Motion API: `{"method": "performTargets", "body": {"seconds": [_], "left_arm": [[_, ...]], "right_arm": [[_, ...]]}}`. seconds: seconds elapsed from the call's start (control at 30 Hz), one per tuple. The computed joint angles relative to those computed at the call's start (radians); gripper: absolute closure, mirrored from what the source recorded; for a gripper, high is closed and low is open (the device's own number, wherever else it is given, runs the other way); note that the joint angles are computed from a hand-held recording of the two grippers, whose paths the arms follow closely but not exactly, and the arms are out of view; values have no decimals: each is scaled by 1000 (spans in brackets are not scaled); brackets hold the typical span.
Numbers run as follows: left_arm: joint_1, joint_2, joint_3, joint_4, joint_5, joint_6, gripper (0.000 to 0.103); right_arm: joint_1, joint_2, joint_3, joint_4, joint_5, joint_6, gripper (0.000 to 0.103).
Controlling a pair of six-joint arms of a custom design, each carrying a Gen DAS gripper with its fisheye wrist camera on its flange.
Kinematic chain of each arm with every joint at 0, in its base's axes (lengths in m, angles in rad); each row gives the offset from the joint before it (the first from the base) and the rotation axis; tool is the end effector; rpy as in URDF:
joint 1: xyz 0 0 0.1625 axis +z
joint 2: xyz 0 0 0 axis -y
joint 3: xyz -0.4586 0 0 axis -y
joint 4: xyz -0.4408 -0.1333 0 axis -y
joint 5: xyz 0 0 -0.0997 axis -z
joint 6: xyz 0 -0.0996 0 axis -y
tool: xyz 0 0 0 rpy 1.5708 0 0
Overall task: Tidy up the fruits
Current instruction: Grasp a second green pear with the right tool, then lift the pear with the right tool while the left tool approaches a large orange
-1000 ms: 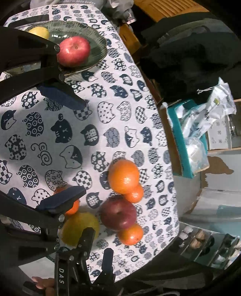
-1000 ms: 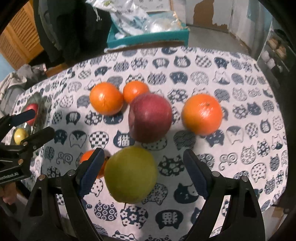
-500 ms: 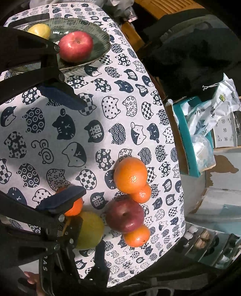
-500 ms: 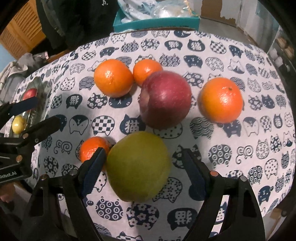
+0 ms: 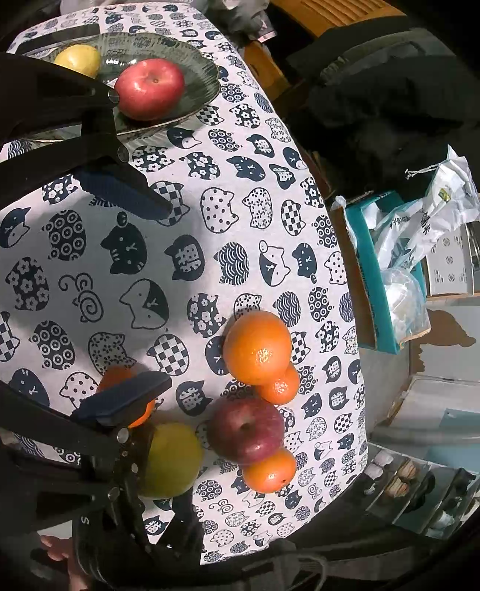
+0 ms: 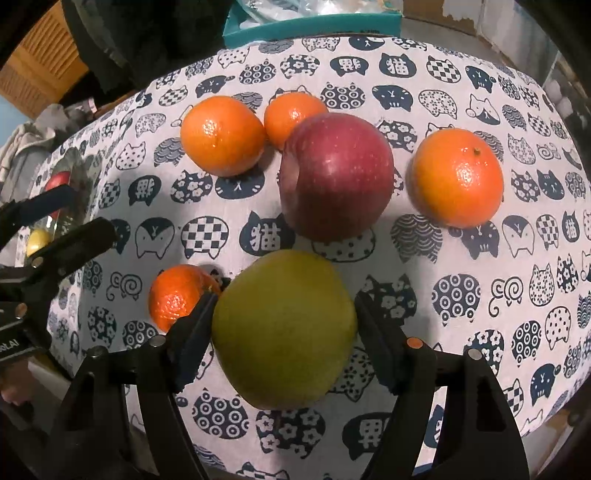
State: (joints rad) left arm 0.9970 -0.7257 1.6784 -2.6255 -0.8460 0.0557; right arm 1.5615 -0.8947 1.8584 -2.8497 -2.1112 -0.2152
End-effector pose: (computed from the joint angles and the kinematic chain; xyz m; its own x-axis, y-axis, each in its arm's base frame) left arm -0.2154 -0.7005 0.0436 -0.6343 0.3956 -0.6642 0.5762 0.8147 -0.0650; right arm 0.0759 -0.6604 0.1079 -0.8381 -0.0394 0.5441 -0.1742 0.9645 -0.1984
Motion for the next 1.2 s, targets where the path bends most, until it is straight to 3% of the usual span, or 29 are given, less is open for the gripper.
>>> {"method": "performTargets", "body": {"seconds": [0.27, 0.8, 1.2], "left_arm": [[2, 17, -27, 6, -16, -12, 18], [23, 119, -176, 19, -68, -14, 18], [36, 204, -268, 66, -72, -3, 18]], "right_arm": [[17, 15, 4, -56, -65, -64, 31], [23, -42, 25, -277, -72, -123, 30], [-10, -58, -9, -308, -58, -94, 31]]}}
